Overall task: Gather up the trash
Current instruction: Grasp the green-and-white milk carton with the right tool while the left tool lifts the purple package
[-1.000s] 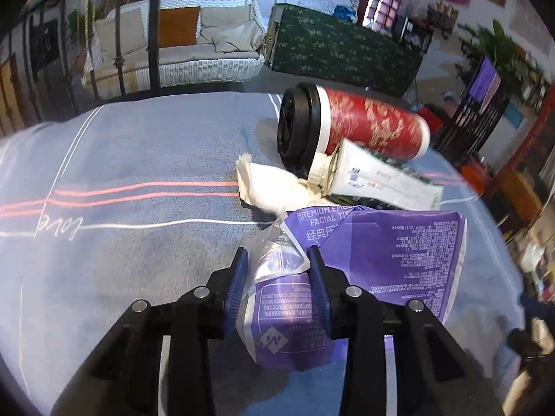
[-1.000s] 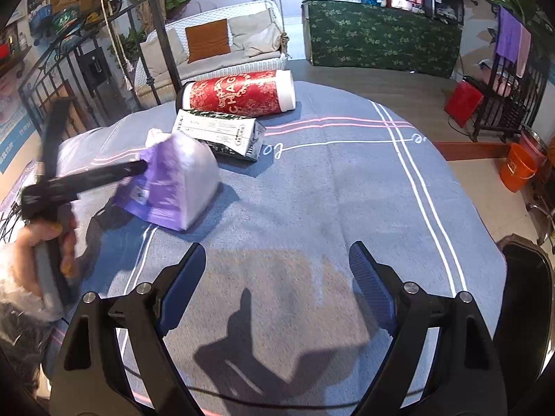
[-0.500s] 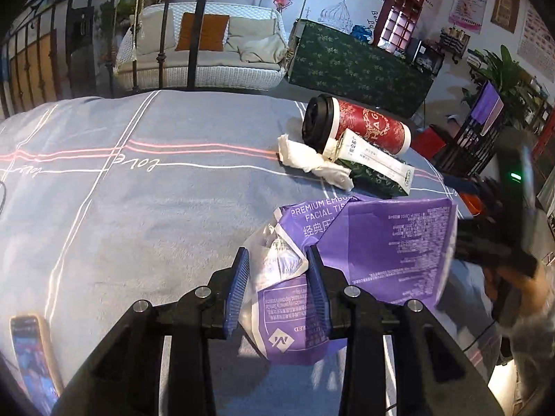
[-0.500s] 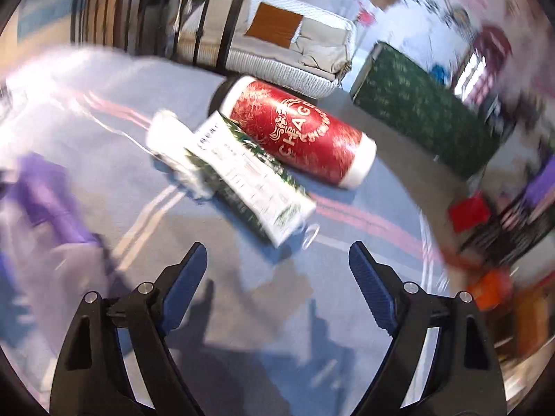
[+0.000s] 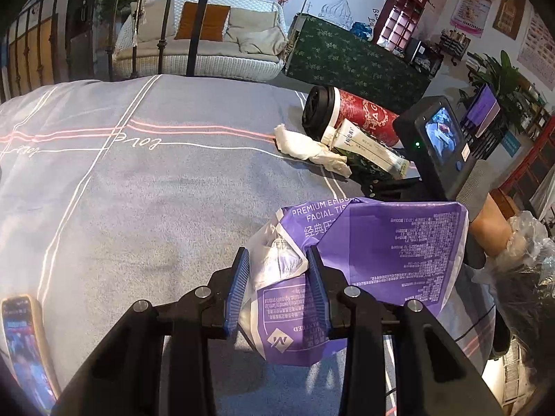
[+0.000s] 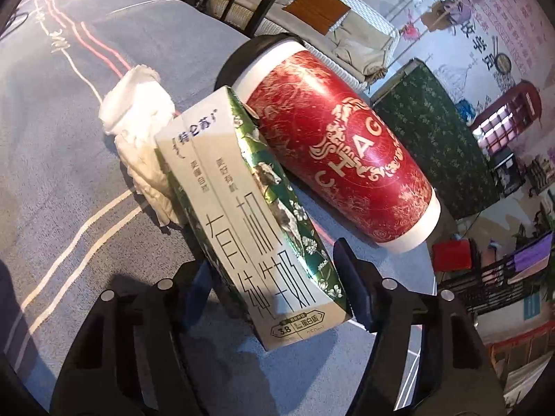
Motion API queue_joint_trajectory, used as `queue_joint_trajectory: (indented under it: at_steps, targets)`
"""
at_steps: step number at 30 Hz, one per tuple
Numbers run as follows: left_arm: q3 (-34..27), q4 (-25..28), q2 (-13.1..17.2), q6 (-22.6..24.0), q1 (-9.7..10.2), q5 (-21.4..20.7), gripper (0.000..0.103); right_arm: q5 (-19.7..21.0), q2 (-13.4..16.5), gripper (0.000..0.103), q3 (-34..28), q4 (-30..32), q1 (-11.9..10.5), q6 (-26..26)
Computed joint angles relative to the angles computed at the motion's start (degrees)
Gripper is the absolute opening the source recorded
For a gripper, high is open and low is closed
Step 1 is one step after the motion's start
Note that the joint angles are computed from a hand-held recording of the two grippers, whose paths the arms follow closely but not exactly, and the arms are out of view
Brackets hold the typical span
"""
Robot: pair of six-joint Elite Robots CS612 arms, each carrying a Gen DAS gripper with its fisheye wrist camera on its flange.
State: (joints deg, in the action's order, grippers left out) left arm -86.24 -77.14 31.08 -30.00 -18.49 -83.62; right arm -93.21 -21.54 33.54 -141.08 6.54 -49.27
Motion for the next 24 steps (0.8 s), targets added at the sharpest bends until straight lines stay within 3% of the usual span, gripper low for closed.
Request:
queue_joint_trajectory:
  at_steps: [9,24]
  targets:
    - [-0.7,0.7,0.1,0.0,-0.67,0.1,0.035,4.4,-8.1,0.053,15.1,-7.2,-1.1,0.4]
    - [-1.8,0.0,0.0,2.3,-2.96,0.7,0.034,11.3,-20.8,0.051,34.5,-14.7,-7.1,17.6]
